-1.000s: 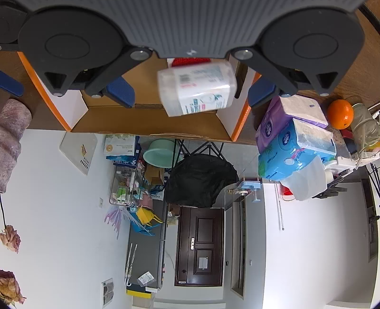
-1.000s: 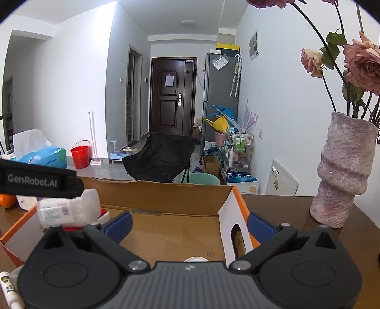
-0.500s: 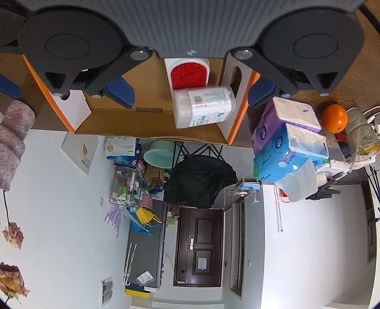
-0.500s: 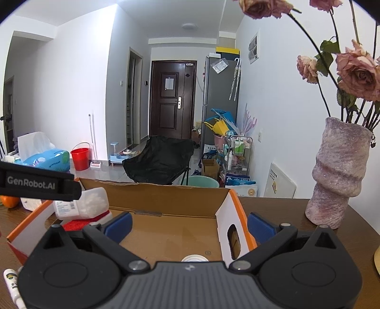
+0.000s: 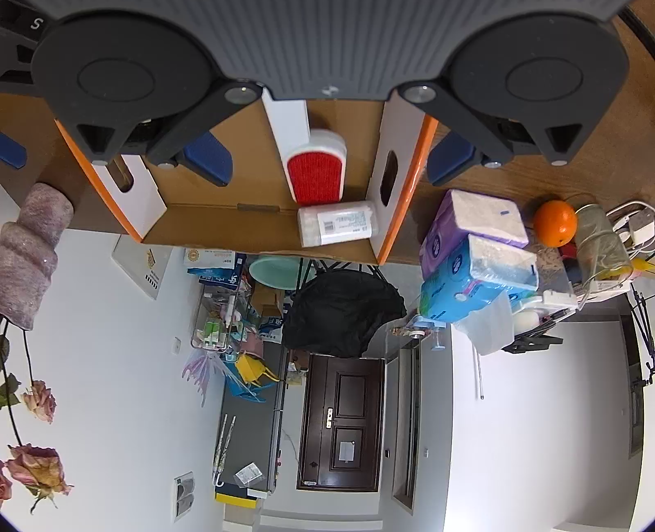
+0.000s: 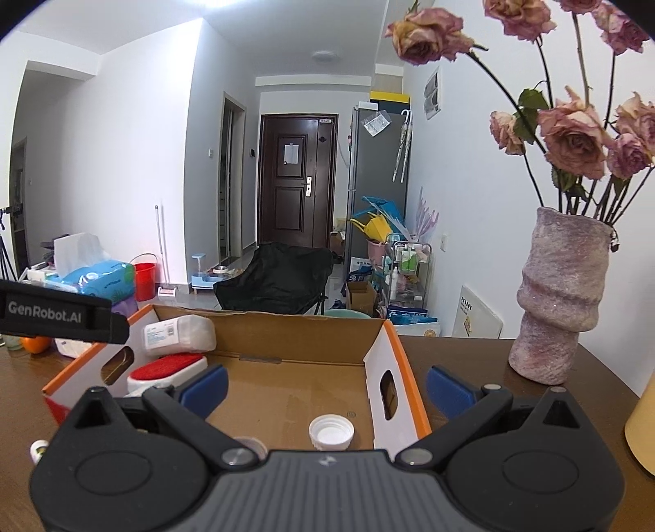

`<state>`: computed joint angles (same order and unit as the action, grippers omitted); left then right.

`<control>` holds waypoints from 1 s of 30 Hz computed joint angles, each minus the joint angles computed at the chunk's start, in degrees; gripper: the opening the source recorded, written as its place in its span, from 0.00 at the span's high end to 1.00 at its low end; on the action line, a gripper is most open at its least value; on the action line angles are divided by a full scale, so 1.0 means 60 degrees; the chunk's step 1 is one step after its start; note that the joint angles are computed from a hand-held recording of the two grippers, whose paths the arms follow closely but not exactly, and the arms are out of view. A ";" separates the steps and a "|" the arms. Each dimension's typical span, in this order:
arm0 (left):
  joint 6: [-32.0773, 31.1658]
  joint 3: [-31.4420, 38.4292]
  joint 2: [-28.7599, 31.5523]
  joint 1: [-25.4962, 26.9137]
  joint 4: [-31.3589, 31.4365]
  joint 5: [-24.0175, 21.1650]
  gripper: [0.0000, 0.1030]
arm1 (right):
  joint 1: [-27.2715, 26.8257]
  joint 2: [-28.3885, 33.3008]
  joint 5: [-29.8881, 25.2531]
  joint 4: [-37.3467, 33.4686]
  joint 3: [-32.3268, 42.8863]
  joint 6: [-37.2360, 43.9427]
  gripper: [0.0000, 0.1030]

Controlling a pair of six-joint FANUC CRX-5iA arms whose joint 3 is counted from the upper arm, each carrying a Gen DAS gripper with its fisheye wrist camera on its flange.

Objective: Organize rigid objects
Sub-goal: 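Withdraw both grippers from the box toward the loose items on the table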

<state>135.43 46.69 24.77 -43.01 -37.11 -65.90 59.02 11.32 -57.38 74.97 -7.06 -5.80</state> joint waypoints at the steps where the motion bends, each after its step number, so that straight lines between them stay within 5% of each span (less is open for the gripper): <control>1: 0.0056 -0.0116 -0.0090 -0.0039 -0.0028 0.0008 0.00 | 0.0028 -0.0060 -0.0019 0.0011 -0.0060 -0.0019 0.00; 30: 0.1443 -0.2435 -0.2046 -0.1637 -0.1026 -0.1014 0.00 | 0.2335 -0.1334 -0.1995 -0.0440 -0.1498 -0.0732 0.00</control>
<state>144.09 32.08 12.49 -52.83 -43.26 -71.98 73.03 3.32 -69.35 72.33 -16.05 -10.19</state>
